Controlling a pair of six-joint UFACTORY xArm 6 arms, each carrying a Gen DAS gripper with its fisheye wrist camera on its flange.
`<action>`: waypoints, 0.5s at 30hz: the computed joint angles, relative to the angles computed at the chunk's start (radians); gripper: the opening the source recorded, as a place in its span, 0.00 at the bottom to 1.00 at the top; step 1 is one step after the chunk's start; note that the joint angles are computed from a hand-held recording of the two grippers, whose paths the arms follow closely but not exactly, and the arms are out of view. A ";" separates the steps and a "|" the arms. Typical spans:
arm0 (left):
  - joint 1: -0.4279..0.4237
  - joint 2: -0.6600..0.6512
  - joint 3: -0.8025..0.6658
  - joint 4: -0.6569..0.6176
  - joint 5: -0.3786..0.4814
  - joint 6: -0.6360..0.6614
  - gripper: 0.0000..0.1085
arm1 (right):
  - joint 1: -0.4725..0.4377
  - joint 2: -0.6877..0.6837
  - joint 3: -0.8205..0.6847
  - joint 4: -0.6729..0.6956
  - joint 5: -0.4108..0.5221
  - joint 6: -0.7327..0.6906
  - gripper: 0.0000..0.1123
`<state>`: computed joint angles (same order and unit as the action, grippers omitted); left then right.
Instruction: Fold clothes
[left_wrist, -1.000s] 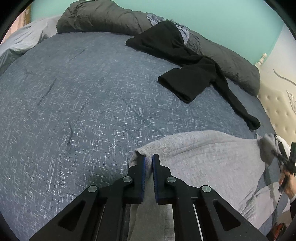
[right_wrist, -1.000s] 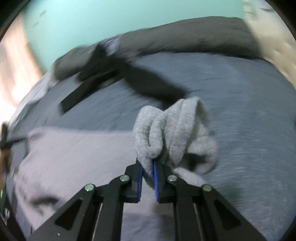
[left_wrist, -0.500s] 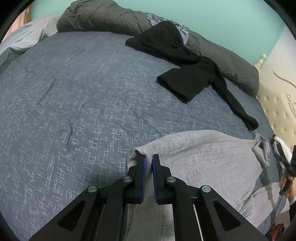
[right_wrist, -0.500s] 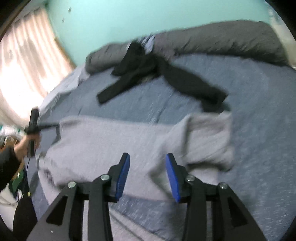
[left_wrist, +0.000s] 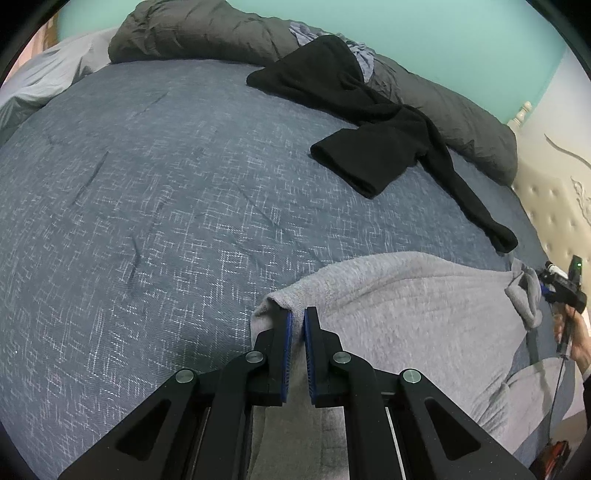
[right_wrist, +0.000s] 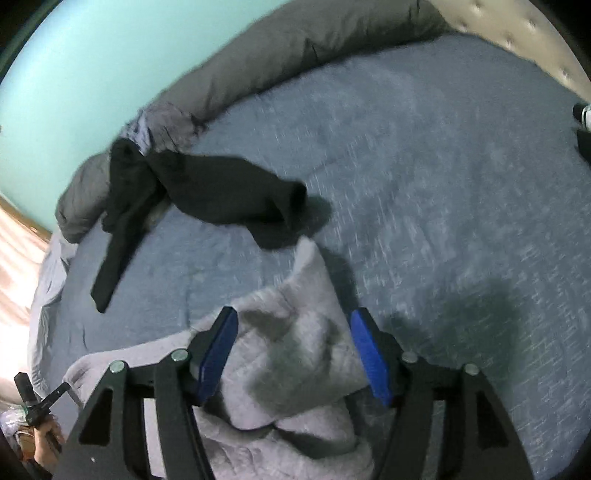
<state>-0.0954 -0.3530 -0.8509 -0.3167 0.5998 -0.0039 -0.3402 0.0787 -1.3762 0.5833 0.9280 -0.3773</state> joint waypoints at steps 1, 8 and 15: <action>0.001 0.000 0.001 -0.002 -0.001 0.003 0.07 | 0.008 -0.005 0.012 -0.028 -0.007 -0.002 0.46; 0.006 -0.007 0.010 -0.007 0.003 0.012 0.07 | 0.004 -0.092 0.102 0.004 -0.090 -0.136 0.04; 0.010 -0.007 0.010 0.002 0.009 0.003 0.07 | -0.064 -0.166 0.100 0.076 -0.227 -0.226 0.03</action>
